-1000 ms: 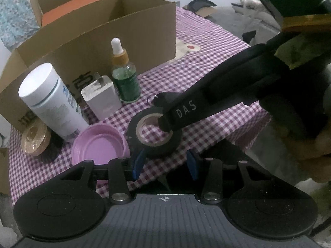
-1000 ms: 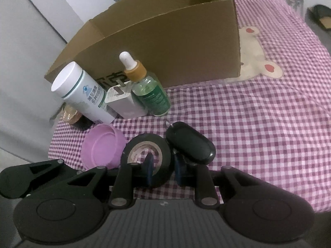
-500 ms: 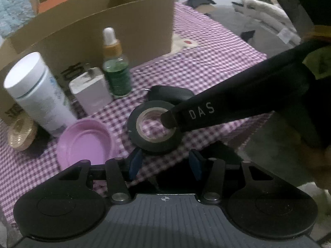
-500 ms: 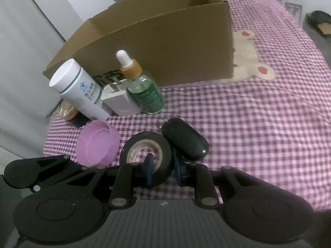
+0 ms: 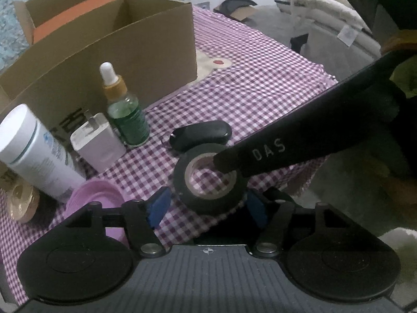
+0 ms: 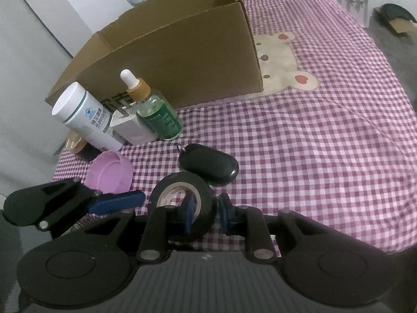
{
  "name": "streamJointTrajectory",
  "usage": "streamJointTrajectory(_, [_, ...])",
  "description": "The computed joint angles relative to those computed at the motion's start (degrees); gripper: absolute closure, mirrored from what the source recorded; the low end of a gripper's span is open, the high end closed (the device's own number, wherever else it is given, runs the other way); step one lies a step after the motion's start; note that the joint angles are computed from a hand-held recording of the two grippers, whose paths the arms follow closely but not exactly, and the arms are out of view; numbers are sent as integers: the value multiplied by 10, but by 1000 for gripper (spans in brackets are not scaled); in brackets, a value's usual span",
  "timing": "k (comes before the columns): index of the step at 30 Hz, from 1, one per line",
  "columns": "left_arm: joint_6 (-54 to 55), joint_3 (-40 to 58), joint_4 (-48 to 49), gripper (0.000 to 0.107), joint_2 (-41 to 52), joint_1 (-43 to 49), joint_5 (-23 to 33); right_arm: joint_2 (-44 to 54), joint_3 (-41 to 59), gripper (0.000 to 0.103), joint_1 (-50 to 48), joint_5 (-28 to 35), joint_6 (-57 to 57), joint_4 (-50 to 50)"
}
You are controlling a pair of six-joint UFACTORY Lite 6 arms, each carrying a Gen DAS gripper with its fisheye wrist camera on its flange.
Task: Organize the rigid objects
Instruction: 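Lift the black tape roll with the right gripper toward the box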
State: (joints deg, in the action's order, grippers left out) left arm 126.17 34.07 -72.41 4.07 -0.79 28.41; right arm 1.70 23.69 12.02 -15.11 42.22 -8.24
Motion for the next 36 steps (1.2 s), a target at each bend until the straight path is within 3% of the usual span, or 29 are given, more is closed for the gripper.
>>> streamJointTrajectory(14, [-13,22,-31,43,35,-30,-13,29,6,81,-9,-41,-63,2])
streamJointTrajectory(20, [-23,18,-18,43,21,-21,-3,12,-6,82,-13,-44,-36,-12])
streamJointTrajectory(28, [-32,-3,-1,43,-49,8,27,-75,-31,82,33,-17,-153,141])
streamJointTrajectory(36, [-53,-8,20,43,-156,79,109,-199,-25,82,104,16,-532,523])
